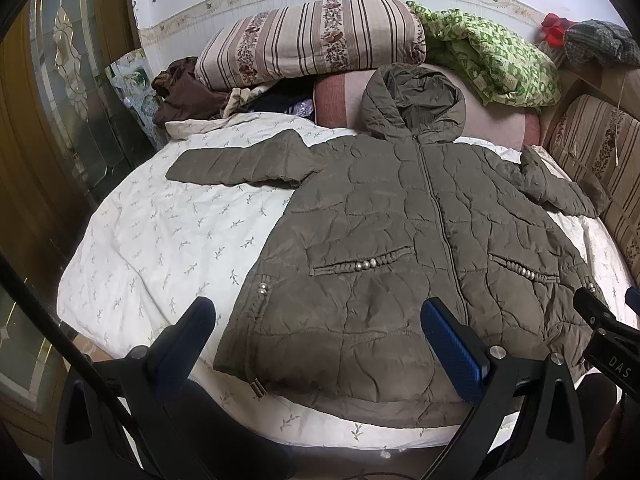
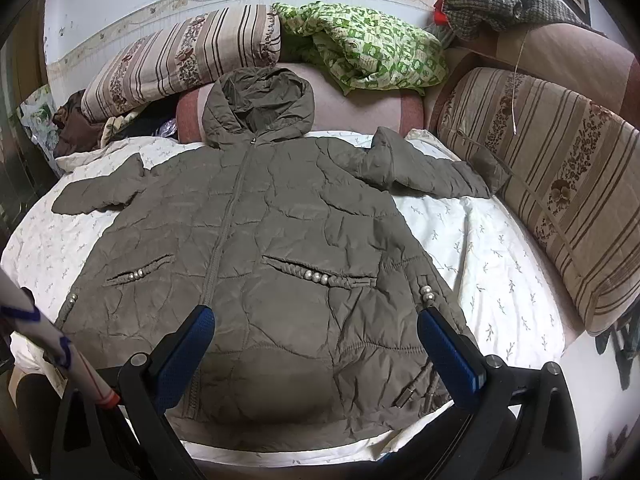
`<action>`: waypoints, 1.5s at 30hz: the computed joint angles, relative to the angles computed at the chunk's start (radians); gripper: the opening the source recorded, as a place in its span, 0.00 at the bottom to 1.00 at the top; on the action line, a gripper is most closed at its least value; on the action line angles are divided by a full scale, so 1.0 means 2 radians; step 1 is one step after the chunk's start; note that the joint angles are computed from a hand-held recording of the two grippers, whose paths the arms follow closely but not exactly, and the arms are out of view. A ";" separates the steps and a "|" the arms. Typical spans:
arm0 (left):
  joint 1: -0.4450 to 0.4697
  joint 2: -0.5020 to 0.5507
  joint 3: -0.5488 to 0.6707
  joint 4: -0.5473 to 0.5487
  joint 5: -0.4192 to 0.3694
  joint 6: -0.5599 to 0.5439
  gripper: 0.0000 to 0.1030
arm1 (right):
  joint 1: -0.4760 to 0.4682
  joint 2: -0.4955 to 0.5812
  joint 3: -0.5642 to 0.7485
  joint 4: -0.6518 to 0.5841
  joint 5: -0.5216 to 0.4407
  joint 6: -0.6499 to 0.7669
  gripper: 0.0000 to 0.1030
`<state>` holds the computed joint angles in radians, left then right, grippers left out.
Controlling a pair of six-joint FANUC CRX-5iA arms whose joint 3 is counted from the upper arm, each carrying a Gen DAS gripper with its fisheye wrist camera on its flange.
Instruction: Fold large clothes
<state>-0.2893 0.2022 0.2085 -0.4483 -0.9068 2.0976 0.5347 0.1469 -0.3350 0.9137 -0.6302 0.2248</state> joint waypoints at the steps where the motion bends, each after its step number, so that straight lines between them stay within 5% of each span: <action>1: 0.001 0.000 -0.001 0.002 0.000 -0.002 0.99 | 0.000 0.000 0.000 -0.001 -0.001 0.001 1.00; 18: 0.010 -0.003 -0.014 0.026 0.007 -0.010 0.99 | 0.001 0.002 -0.001 -0.003 -0.013 -0.003 1.00; 34: 0.021 -0.018 -0.043 0.036 0.053 0.013 0.99 | 0.005 0.010 0.010 -0.012 -0.041 0.004 1.00; 39: 0.038 -0.019 -0.063 0.088 0.082 -0.017 0.99 | 0.004 0.010 0.009 -0.014 -0.041 0.004 1.00; 45: 0.048 -0.003 -0.063 0.144 0.067 -0.078 0.99 | 0.003 0.009 0.009 -0.015 -0.042 0.003 1.00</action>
<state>-0.1931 0.1965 0.0829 -0.1595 -0.7725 1.9406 0.5412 0.1653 -0.3163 0.8846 -0.7138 0.2299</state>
